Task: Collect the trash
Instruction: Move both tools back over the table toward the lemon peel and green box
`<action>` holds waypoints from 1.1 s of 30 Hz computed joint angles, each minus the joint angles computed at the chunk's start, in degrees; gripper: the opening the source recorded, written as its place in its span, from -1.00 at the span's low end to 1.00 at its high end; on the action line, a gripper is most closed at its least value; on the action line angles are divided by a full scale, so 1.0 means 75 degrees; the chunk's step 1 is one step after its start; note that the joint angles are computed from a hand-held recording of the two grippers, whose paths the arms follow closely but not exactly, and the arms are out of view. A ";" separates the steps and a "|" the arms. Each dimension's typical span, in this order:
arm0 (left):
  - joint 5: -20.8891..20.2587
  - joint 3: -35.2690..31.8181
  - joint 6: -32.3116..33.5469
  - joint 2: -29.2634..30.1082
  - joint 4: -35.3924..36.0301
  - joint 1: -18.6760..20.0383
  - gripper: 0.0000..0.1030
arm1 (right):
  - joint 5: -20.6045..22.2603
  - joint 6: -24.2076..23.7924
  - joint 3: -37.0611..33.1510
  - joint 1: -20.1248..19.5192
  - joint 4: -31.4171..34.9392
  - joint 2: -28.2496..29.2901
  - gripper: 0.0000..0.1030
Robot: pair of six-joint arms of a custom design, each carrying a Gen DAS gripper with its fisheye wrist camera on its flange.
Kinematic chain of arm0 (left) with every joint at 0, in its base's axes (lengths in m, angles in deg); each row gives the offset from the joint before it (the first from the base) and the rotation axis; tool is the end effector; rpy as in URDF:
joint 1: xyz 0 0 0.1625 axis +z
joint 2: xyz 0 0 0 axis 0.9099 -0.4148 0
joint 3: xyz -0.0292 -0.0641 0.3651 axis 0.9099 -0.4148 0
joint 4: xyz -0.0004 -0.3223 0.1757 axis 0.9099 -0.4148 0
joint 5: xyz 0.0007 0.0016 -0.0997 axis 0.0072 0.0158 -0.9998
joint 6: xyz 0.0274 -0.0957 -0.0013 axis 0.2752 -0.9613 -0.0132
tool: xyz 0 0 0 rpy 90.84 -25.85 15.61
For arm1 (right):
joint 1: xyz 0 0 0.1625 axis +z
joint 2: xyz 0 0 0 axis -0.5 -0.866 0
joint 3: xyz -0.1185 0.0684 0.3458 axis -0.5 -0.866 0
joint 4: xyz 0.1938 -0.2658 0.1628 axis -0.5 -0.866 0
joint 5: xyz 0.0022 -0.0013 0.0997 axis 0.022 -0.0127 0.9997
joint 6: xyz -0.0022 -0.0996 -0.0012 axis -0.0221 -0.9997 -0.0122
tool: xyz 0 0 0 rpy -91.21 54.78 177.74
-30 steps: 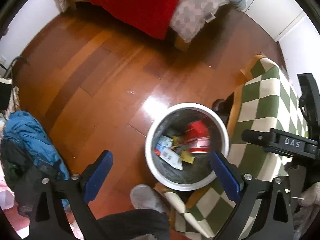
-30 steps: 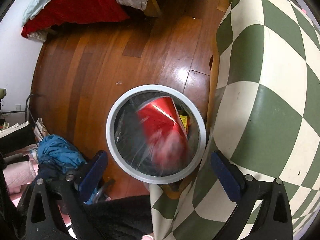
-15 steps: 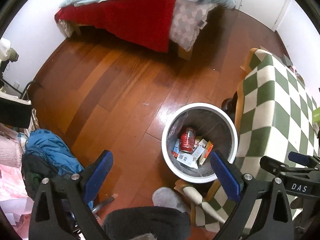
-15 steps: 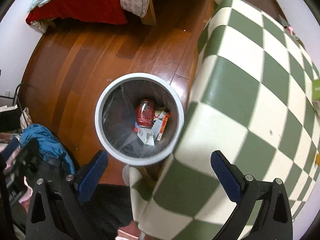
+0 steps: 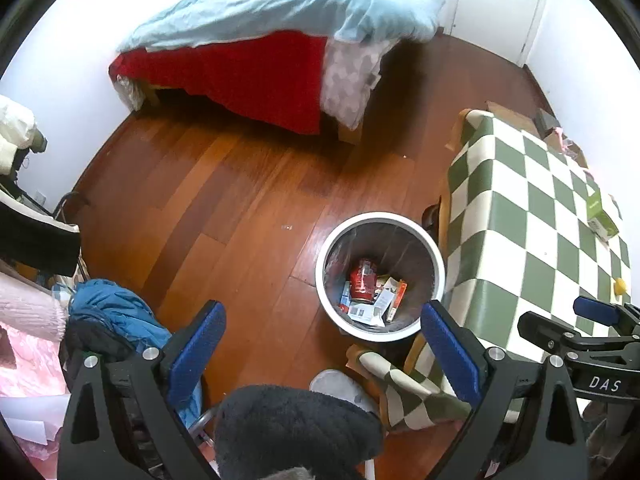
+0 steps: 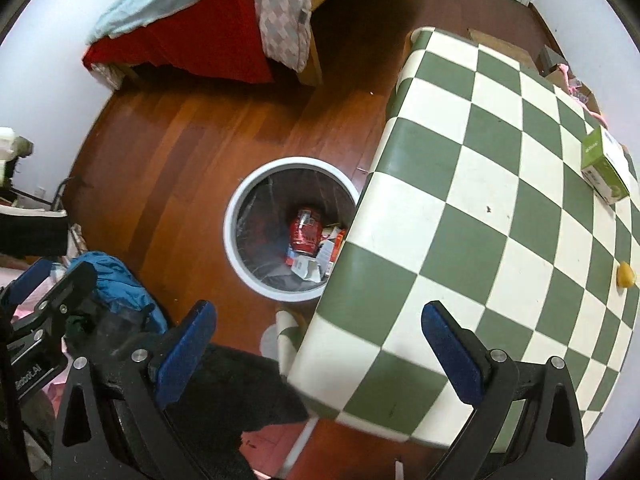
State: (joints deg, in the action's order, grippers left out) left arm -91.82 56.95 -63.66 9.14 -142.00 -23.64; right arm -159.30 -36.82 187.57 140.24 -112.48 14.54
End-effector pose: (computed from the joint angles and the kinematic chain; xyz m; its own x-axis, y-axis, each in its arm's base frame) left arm -0.2239 -0.4784 0.2241 -0.6866 0.0925 -0.7211 0.3731 0.8961 -0.2403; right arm 0.2507 -0.4817 0.1264 -0.7937 0.0793 0.6031 -0.0892 0.9656 -0.2443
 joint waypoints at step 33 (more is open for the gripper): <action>-0.1155 -0.1679 0.1025 0.3497 -0.2023 -0.1481 1.00 | 0.0179 0.0488 0.3169 -0.1692 -0.0476 -0.6299 1.00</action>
State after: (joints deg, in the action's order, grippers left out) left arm -100.48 44.36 -55.98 35.37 -157.17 -34.75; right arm -157.95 -33.16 211.34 127.55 -116.05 -32.71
